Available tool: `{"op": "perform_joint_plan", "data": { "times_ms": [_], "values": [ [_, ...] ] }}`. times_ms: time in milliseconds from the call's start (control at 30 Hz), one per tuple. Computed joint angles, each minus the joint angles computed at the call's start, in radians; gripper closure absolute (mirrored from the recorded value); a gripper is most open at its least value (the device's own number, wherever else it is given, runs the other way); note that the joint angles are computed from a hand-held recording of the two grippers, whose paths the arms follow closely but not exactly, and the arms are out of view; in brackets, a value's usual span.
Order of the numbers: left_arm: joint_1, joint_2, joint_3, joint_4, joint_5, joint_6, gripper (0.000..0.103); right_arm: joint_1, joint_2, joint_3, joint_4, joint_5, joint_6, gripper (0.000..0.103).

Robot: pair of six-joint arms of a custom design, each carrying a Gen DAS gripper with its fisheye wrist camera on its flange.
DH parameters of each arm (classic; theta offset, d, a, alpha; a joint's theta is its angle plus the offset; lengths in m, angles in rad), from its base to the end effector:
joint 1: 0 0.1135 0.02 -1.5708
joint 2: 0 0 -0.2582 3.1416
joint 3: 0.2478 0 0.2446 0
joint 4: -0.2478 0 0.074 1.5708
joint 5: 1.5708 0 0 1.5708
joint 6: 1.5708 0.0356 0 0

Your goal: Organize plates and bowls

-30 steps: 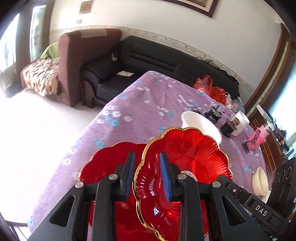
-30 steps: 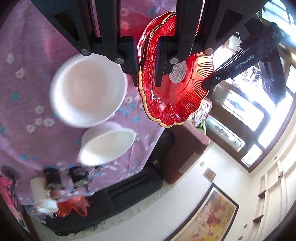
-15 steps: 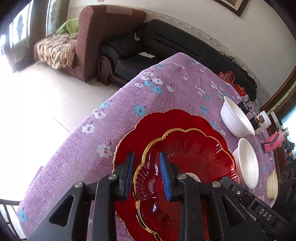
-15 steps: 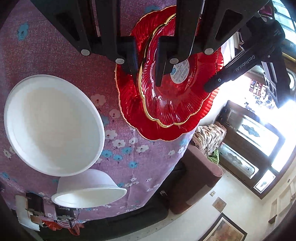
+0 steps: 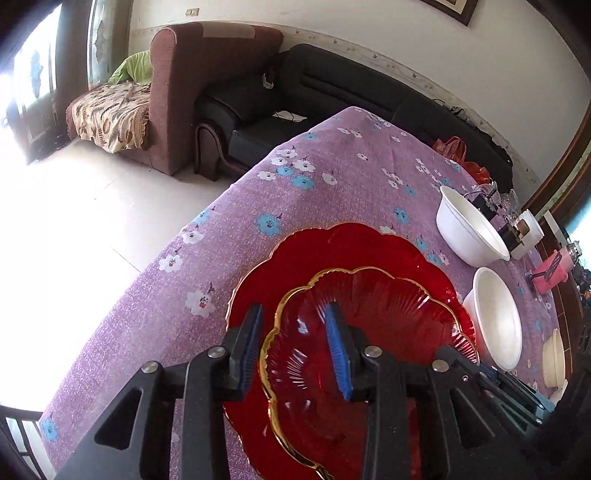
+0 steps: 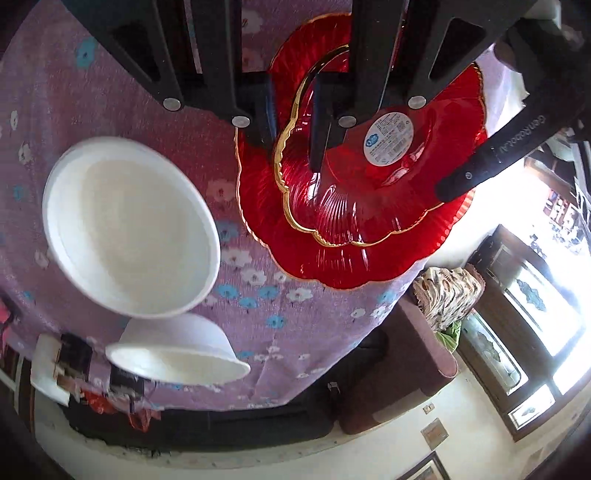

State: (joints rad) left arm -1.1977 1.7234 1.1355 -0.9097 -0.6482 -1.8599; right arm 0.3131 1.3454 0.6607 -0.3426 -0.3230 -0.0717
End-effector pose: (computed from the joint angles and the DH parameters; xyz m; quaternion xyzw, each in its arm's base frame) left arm 0.1284 -0.2690 0.1850 -0.3190 0.8921 -0.0213 0.3194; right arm 0.2245 0.0846 0.1694 -0.2242 0.9250 0.1857 0.2443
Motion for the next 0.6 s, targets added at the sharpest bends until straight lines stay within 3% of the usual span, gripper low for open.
{"op": "perform_joint_plan", "data": {
  "times_ms": [133,233,433,600],
  "values": [
    [-0.006,-0.007,0.023,-0.014,-0.039,0.007,0.041,0.054,0.007,-0.031,0.11,0.072,-0.015,0.082],
    [-0.023,-0.022,0.033,-0.039,-0.064,-0.011,0.038,0.022,-0.001,-0.031,0.102,0.007,-0.028,0.067],
    [-0.097,-0.011,0.112,-0.163,-0.135,-0.103,0.034,-0.054,-0.004,-0.027,0.061,-0.131,-0.046,0.061],
    [-0.172,0.047,0.241,-0.35,-0.206,-0.231,0.026,-0.046,-0.023,-0.029,0.046,-0.128,-0.063,0.061]
  ]
}}
